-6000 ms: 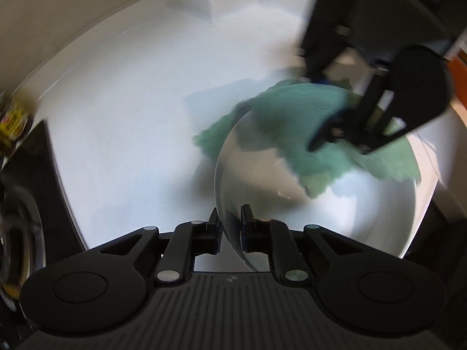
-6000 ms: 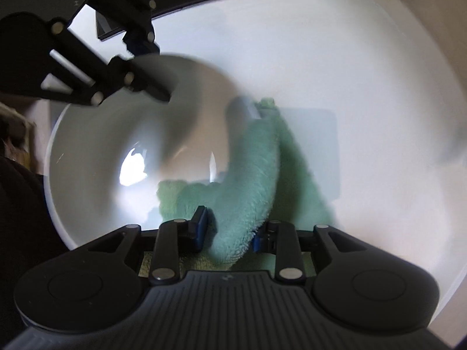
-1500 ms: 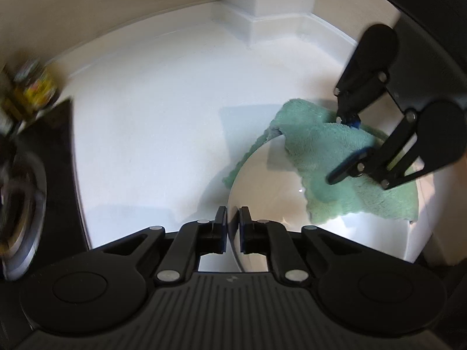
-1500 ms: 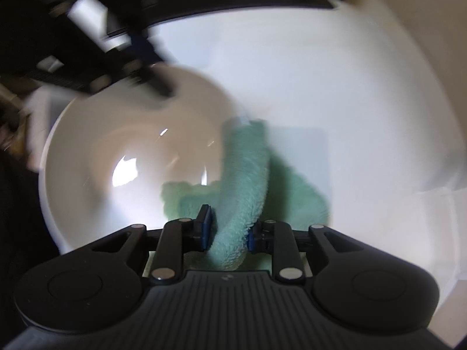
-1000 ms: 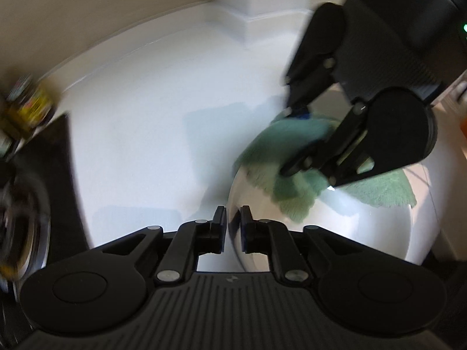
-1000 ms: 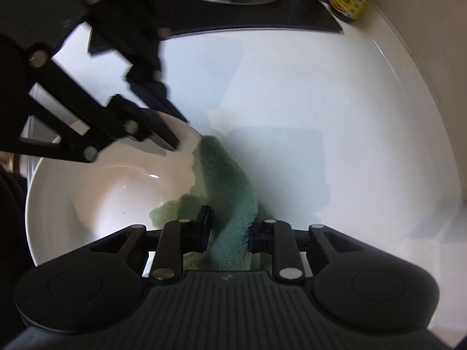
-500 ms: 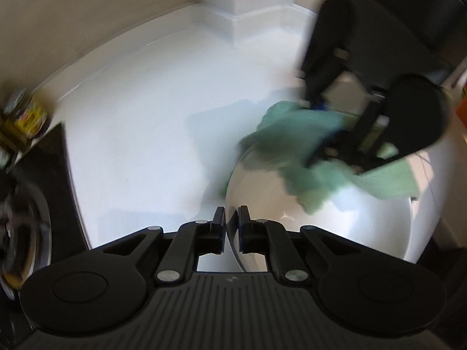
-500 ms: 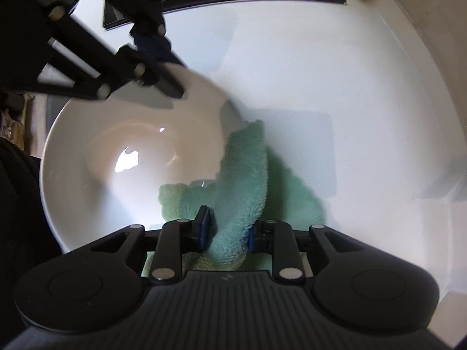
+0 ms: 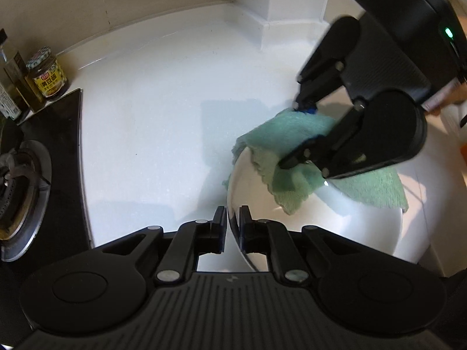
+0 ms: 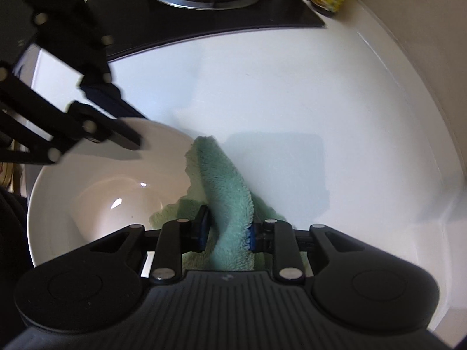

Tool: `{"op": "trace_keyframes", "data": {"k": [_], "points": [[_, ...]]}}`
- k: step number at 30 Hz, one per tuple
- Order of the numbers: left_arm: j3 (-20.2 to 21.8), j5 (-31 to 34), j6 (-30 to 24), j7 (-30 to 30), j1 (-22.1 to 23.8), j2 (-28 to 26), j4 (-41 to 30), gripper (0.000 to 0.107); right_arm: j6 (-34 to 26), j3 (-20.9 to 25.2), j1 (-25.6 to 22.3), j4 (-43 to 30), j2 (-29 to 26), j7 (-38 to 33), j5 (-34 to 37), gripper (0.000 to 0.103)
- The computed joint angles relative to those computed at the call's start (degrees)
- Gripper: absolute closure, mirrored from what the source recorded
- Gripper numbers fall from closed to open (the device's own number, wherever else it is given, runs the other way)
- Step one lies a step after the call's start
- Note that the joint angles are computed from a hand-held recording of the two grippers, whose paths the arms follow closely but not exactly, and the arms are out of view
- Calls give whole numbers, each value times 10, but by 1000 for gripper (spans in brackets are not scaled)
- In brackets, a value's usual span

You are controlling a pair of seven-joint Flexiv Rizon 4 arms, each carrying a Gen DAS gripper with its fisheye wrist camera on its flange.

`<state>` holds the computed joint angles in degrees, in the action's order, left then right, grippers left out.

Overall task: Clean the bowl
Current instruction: 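Press the towel against the bowl's outer wall near the rim while the left tool holds it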

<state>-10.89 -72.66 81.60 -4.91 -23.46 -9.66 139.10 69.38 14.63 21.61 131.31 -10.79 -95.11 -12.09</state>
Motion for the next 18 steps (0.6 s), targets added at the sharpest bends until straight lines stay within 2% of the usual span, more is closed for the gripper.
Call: {"op": "trace_keyframes", "data": {"k": [3,5,7,9,14,16,18], "points": [[-2,24,7,15,10,-27,-27,97,-11,-3,1,9,7,-6,-16,82],[-5,58,6,7,19,-36,-36,93,-67,25,-11,0,27,-76,41,81],[-9,96,-8,1,32,-40,-42,94,-111,31,-13,-18,31,-124,87,80],[-13,126,-15,-7,42,-37,-40,98,-132,22,-10,-31,28,-135,100,80],[-28,150,-12,-7,60,-39,-39,102,-57,-23,14,-9,2,-27,-29,79],[-39,136,-5,-6,65,-38,-37,101,-21,-37,20,0,-11,16,-81,77],[-47,112,1,0,65,-38,-34,101,-7,-35,13,1,-17,17,-90,78]]}}
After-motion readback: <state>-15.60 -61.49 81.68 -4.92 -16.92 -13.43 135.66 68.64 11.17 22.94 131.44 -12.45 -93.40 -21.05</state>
